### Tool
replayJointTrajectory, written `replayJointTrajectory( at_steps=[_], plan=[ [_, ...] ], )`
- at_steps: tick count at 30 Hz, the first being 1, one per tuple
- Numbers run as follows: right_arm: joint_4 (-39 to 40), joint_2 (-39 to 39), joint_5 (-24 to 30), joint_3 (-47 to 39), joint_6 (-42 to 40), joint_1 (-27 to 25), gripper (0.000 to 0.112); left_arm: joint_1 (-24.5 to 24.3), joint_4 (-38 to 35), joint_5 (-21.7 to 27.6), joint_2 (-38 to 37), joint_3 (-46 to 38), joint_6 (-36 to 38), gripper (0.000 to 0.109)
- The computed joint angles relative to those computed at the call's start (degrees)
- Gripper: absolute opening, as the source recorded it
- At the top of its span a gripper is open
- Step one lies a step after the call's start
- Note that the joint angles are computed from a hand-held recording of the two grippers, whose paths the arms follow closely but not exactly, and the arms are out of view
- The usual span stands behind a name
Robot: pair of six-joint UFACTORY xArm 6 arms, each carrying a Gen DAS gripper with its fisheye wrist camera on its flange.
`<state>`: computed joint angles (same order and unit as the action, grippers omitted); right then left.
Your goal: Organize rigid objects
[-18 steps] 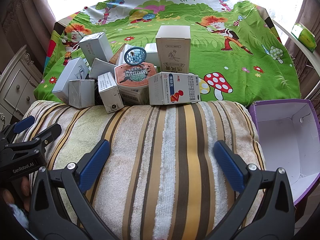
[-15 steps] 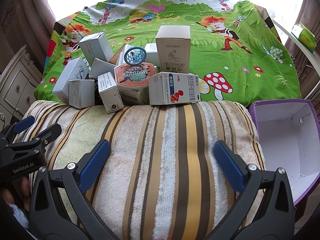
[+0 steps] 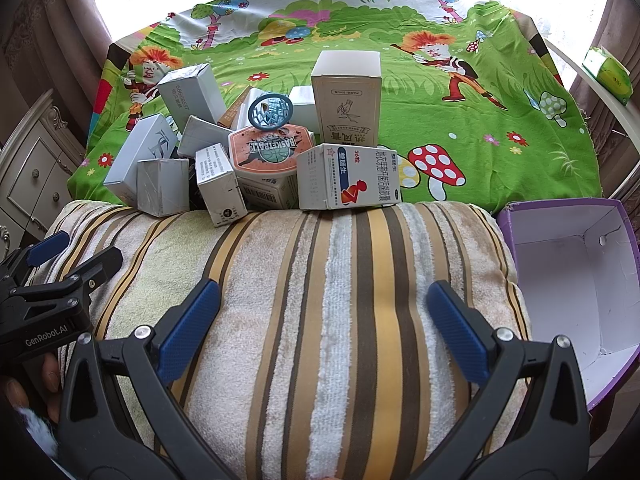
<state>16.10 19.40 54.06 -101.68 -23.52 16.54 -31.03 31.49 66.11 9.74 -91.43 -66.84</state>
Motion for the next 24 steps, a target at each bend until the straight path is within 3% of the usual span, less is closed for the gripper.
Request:
replayJointTrajectory(
  at_steps=[24],
  plan=[
    [1.13,0.25,0.74,-0.58,-0.75,-0.27,0.103,0.16,0.09,-1.07,-0.51,0.64,-0.38,0.103]
  ],
)
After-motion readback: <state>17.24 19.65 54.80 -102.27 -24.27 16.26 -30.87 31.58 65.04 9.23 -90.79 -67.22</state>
